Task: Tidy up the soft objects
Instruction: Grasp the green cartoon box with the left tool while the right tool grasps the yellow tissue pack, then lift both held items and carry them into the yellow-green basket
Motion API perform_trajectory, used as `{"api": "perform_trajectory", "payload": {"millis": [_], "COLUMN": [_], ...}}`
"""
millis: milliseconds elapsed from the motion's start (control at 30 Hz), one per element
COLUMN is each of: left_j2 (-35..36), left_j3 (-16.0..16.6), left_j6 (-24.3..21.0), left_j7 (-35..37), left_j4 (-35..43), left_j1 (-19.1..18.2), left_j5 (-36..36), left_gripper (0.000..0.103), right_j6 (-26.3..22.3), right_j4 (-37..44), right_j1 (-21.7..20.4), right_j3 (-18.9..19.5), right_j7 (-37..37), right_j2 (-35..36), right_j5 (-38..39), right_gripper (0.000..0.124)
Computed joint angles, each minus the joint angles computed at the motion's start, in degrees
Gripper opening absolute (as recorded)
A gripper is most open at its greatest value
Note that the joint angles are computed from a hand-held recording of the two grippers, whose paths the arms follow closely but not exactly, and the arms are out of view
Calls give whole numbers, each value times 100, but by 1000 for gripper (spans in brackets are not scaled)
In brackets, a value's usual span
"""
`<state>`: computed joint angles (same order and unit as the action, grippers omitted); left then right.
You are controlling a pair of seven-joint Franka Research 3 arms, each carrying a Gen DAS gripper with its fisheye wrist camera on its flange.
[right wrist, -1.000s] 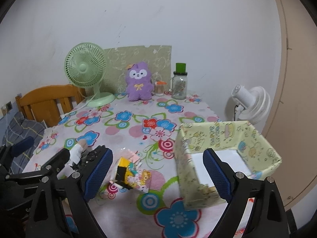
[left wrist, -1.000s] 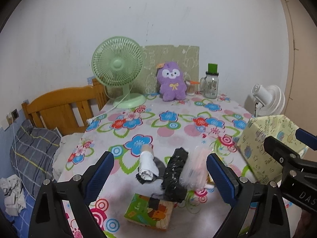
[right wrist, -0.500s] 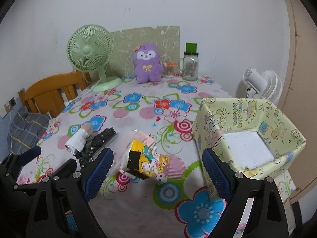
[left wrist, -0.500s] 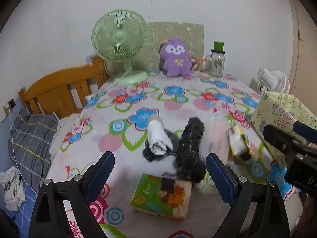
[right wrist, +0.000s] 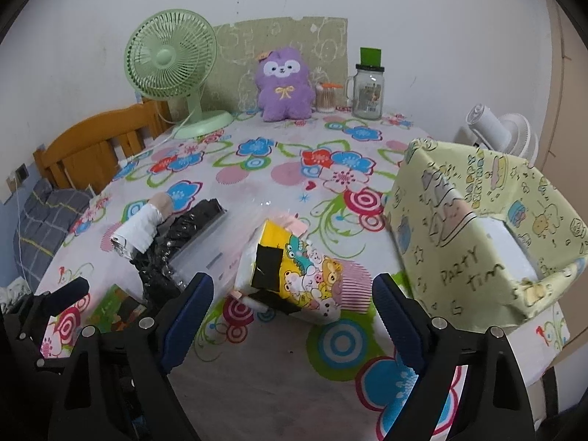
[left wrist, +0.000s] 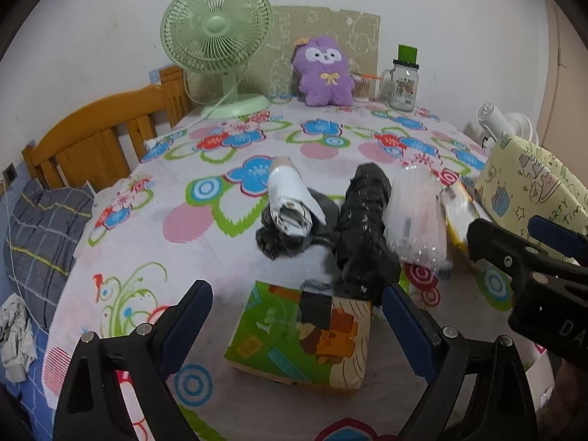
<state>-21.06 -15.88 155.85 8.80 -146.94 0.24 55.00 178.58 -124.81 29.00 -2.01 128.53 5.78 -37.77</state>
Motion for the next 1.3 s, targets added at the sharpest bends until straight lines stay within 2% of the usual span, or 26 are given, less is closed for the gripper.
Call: {"api": "perform_trajectory", "payload": {"millis": [267,300,367,533,633,700,733,933,1300], "left_j2": [270,314,371,432,468,477,472,393,137], "left_j3": [73,81,131,97,110,140,162,109,-63], "left_j6": [138,148,159,96,87,92,112,82,-78], "left_j7": [192,203,295,301,311,352,385,377,209], "left_j4": [49,65,81,135,173,183,178,177,192], "left_j1": [-55,-60,-99,-80,-101,-125,-140,-152,-218], "left_j5": [-136,-154,-271,-201,-146,-180,-221,-238,-71], "left_gripper": [94,91,82,79,78,77,77,77,76], "right_j6": [-193,-211,-266,-451,-435,-441,-413,-320,-20], "right_j4": [207,225,270,371,395,373,352,176,-259], "right_j1": [110,123,100,-29,311,167,190,120,-38], "right_j3": [-26,-35,15,269,-96,88,62,178,376], "right_j7": [-253,-303,-506,-1421,-1149,-1482,-1489,-1870,-2289], "right_j2": [274,296,358,504,519,515,502,355,-31], "right_j5": [325,383,619,1567,1246,1547,1582,2014,2476], "right_gripper": [90,89,83,65,47,39,37,29,22]}}
